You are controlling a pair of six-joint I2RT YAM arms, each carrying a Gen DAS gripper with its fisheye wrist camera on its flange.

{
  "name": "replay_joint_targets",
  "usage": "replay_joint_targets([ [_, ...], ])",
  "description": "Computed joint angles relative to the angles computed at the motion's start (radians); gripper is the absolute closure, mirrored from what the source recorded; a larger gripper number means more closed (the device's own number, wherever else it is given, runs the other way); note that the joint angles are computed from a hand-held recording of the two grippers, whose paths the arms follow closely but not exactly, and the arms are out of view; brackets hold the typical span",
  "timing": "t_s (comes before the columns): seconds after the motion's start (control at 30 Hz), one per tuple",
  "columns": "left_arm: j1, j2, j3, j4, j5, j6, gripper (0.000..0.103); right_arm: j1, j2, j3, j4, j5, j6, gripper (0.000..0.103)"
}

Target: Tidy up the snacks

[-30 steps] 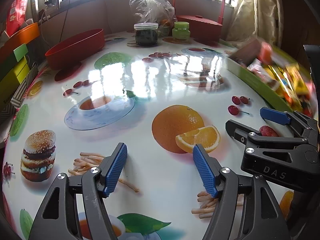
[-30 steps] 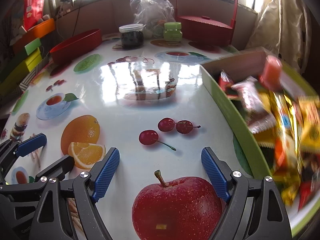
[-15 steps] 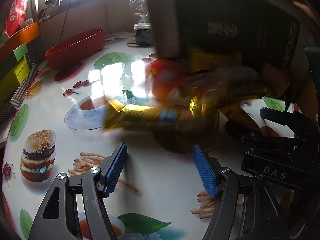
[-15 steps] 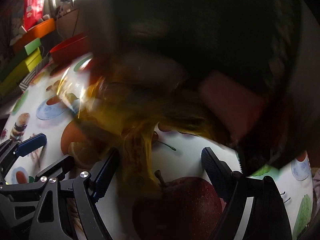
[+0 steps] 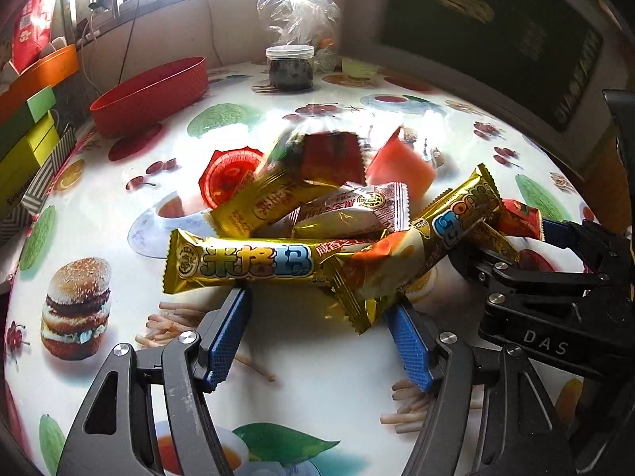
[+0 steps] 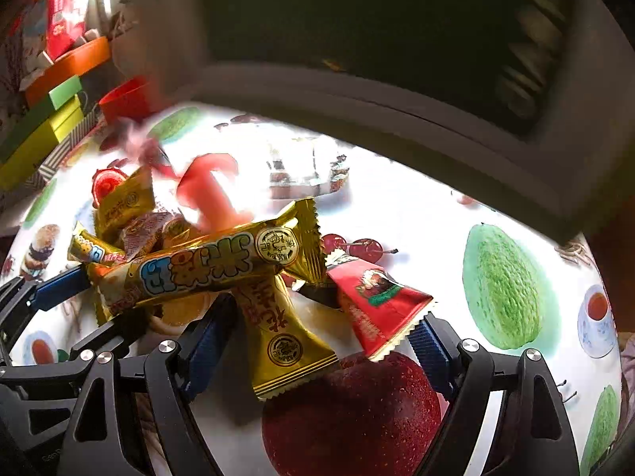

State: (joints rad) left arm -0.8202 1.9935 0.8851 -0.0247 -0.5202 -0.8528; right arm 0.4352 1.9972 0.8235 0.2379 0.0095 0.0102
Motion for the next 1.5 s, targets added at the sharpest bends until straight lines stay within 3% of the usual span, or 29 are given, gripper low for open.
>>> replay_joint_targets([
  [1.03, -0.002, 0.002, 0.004, -0.004, -0.002, -0.002, 0.034, 0.003, -0.006, 0.003, -0.011, 0.002, 0.003, 0.018],
  [1.5, -0.054, -0.020, -0.018, -0.043, -0.029, -0.066, 0.034, 0.003, -0.003, 0.006, -0.012, 0.002, 0.002, 0.018],
])
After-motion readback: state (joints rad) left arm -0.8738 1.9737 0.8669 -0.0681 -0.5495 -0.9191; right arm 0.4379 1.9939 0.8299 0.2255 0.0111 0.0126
